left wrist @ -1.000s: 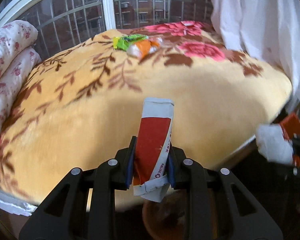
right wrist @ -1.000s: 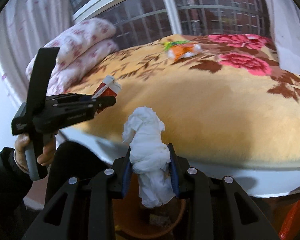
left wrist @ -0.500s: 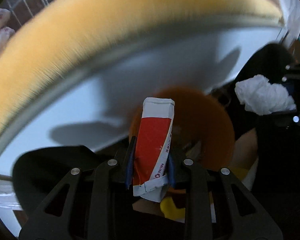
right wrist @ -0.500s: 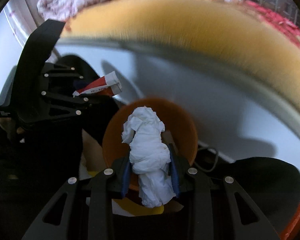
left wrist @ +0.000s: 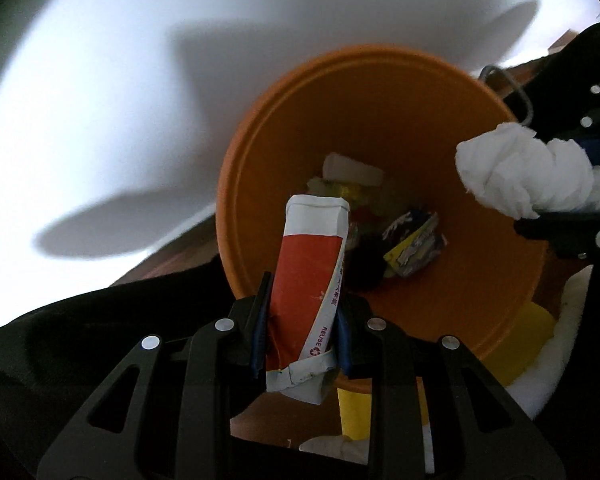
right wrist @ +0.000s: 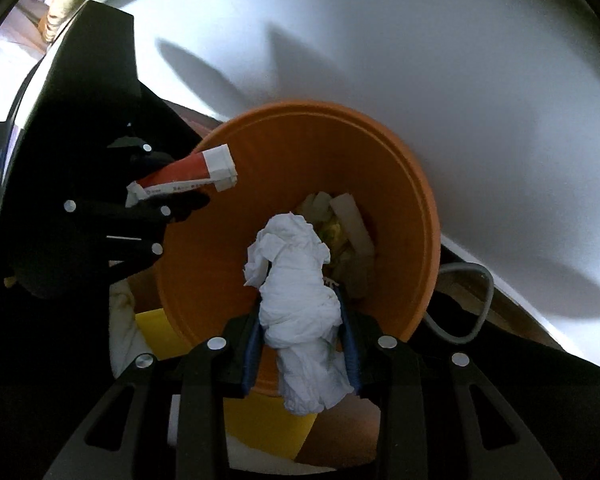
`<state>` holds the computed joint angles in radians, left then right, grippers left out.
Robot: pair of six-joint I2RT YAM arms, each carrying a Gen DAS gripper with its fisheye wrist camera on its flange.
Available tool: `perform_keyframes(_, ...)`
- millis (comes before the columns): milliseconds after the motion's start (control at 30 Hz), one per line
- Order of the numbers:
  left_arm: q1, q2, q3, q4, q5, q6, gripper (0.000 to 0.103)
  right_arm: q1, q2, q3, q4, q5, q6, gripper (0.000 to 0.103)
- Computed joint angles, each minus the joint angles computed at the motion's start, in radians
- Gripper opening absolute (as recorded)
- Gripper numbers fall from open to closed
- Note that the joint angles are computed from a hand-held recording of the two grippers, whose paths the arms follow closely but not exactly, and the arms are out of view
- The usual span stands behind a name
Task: Collect trash
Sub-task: 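Carry the toothpaste box and tissue to the orange bucket and release both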
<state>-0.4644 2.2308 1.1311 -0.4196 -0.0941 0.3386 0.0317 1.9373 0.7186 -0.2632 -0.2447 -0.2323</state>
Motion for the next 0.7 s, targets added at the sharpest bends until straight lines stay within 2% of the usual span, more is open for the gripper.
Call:
perform_keyframes(100,-0.007,0.034,0.017,-0.011,-0.030,-0.014,0.029,-0.008,0.033,0.020,-0.011,-0.005,-0.002,0.038)
perform_keyframes(133,-0.012,0.041,0.018,-0.010,-0.048,-0.020,0.033,-0.011,0.039,0.024,-0.011,-0.003,-0.001,0.048)
perform_keyframes(167,-0.017,0.045,0.018,-0.010,-0.058,-0.026,0.047,-0.008,0.039,0.017,-0.002,0.001,0.006,0.054)
perform_keyframes(200,-0.019,0.041,0.015,-0.007,-0.057,-0.023,0.056,-0.014,0.031,0.008,0.007,0.004,0.009,0.060)
perform_keyframes(267,-0.025,0.019,-0.011,0.019,-0.057,-0.018,0.062,-0.022,0.020,0.003,0.006,-0.010,0.014,0.060)
perform_keyframes(467,-0.028,-0.002,-0.045,0.043,-0.060,-0.020,0.063,-0.035,-0.056,-0.044,0.007,-0.005,0.017,0.060)
perform_keyframes(700,-0.010,-0.091,-0.110,0.057,-0.019,-0.018,0.063,-0.041,-0.176,-0.084,-0.033,0.009,0.027,0.062)
